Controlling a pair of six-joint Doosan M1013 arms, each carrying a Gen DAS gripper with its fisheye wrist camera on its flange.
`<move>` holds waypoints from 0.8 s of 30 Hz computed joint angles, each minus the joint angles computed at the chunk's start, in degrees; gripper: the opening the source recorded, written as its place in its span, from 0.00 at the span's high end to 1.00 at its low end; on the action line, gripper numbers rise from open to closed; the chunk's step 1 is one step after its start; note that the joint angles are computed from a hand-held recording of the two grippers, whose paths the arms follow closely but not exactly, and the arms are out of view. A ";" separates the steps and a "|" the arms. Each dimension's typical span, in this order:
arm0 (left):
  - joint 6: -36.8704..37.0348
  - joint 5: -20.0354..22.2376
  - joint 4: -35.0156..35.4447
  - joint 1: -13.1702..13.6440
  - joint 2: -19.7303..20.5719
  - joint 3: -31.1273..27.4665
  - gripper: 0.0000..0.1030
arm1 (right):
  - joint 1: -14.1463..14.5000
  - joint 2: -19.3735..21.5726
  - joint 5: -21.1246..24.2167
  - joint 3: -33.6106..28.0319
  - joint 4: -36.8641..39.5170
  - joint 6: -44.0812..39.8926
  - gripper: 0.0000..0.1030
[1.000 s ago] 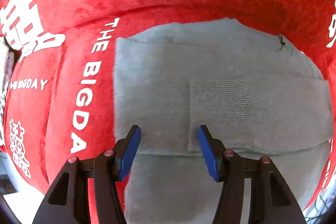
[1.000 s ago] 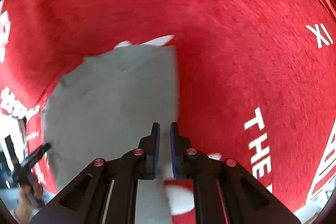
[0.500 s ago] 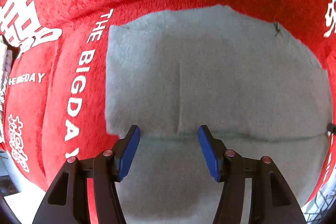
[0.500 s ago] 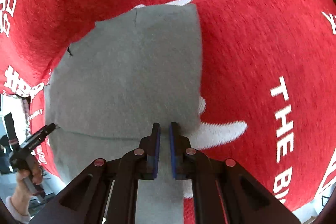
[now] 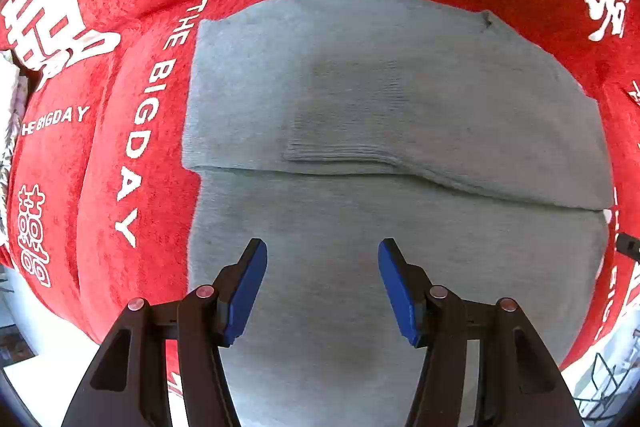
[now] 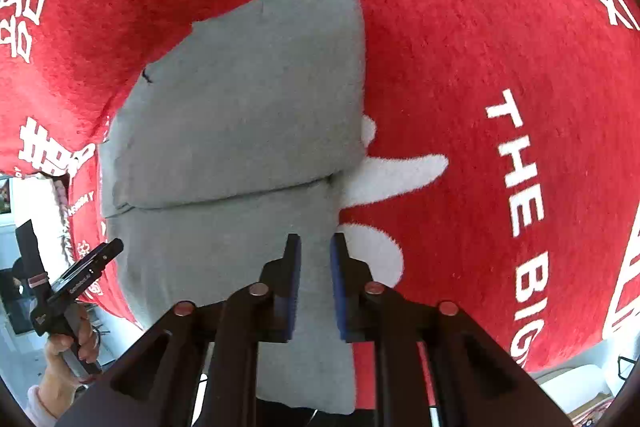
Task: Fold small clothes
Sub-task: 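Grasp the hem with the right tool and fold it toward the collar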
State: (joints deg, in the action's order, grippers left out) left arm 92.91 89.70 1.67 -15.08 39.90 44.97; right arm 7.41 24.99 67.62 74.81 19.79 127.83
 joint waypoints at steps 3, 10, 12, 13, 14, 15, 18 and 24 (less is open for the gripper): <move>0.28 0.01 -0.16 -0.47 -0.38 0.08 0.42 | 0.28 -0.26 -0.21 0.04 0.51 0.24 0.63; 0.19 0.04 0.61 -1.46 -1.53 1.05 0.42 | 1.28 1.36 0.00 -2.38 1.03 -1.56 0.57; -0.39 0.49 0.90 -1.54 -1.68 1.15 0.42 | 1.61 1.59 -0.28 -2.96 0.94 -2.39 0.55; -0.85 0.76 1.27 -1.59 -1.75 1.19 0.42 | 1.84 1.75 -0.31 -3.37 0.79 -2.43 0.53; -1.32 1.01 1.67 -1.65 -1.90 1.25 0.40 | 2.01 1.81 -0.26 -3.63 0.65 -2.16 0.52; -1.58 1.30 1.74 -1.65 -1.98 1.23 0.23 | 2.17 1.75 -0.51 -3.68 0.58 -1.79 0.52; -1.21 0.98 2.02 -1.66 -2.83 1.46 0.10 | 2.63 1.00 -2.16 -3.16 1.72 0.16 0.49; 7.10 4.31 2.46 -2.12 -3.17 0.15 0.10 | 5.41 -1.60 -6.44 -1.82 -3.27 8.68 0.45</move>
